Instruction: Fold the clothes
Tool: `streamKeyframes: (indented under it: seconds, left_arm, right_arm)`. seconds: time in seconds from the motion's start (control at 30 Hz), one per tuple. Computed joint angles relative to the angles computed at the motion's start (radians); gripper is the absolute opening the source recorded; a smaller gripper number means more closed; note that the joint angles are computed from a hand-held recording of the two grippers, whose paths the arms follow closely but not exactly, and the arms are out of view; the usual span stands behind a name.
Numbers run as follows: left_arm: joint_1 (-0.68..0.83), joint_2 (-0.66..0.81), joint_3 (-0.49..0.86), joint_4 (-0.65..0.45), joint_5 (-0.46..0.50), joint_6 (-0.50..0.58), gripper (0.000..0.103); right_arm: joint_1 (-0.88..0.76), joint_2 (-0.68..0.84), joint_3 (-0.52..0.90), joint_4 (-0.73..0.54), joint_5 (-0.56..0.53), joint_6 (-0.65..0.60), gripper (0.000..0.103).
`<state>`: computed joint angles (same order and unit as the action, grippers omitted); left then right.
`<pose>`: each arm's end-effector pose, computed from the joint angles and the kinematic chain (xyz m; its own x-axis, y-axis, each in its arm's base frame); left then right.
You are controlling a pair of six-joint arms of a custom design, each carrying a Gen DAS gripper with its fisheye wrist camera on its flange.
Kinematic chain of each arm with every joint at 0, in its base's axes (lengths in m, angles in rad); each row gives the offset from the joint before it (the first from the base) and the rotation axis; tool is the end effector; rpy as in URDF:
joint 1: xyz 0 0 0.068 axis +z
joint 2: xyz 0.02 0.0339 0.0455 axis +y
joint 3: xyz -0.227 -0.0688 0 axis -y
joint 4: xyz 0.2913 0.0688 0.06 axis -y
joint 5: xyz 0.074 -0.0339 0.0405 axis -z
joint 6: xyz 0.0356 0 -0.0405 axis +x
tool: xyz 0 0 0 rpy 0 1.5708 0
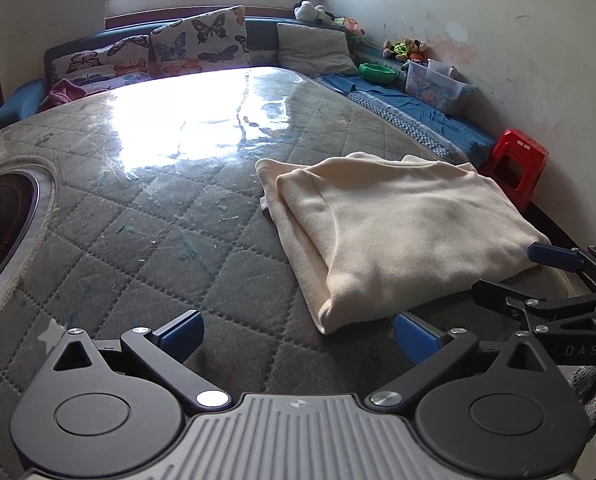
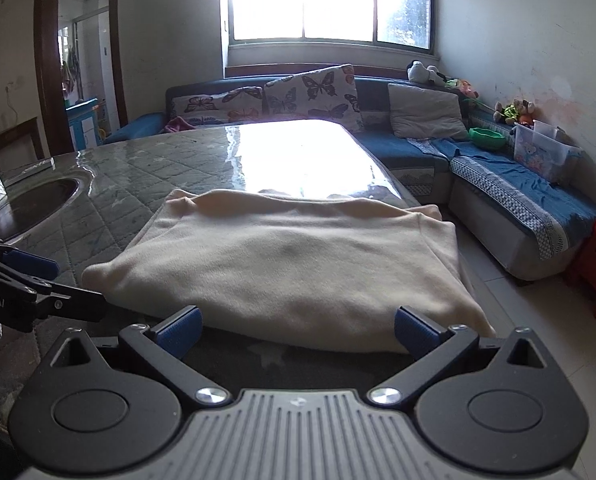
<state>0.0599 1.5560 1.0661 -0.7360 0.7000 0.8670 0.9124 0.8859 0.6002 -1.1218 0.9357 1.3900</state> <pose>0.3369 -0.0028 0.1611 -0.4771 0.5555 -0.6810 0.8273 0.5454 -0.1346 0.1379 0.1314 0.1709 -0.4914 0.3186 -0.8106 0.5239 0.8516 0.0171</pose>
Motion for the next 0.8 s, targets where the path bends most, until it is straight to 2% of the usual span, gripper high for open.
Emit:
streamKeyframes:
  seconds: [0.53, 0.8]
  left_arm:
    - [0.024, -0.055, -0.059, 0.006, -0.012, 0.02, 0.103]
    - [0.026, -0.086, -0.09, 0.016, -0.015, 0.028, 0.103]
  right_arm:
    - [0.091, 0.102, 0.038, -0.093, -0.018, 0.226, 0.103]
    - [0.128, 0.117, 0.044, -0.13, -0.013, 0.297, 0.103]
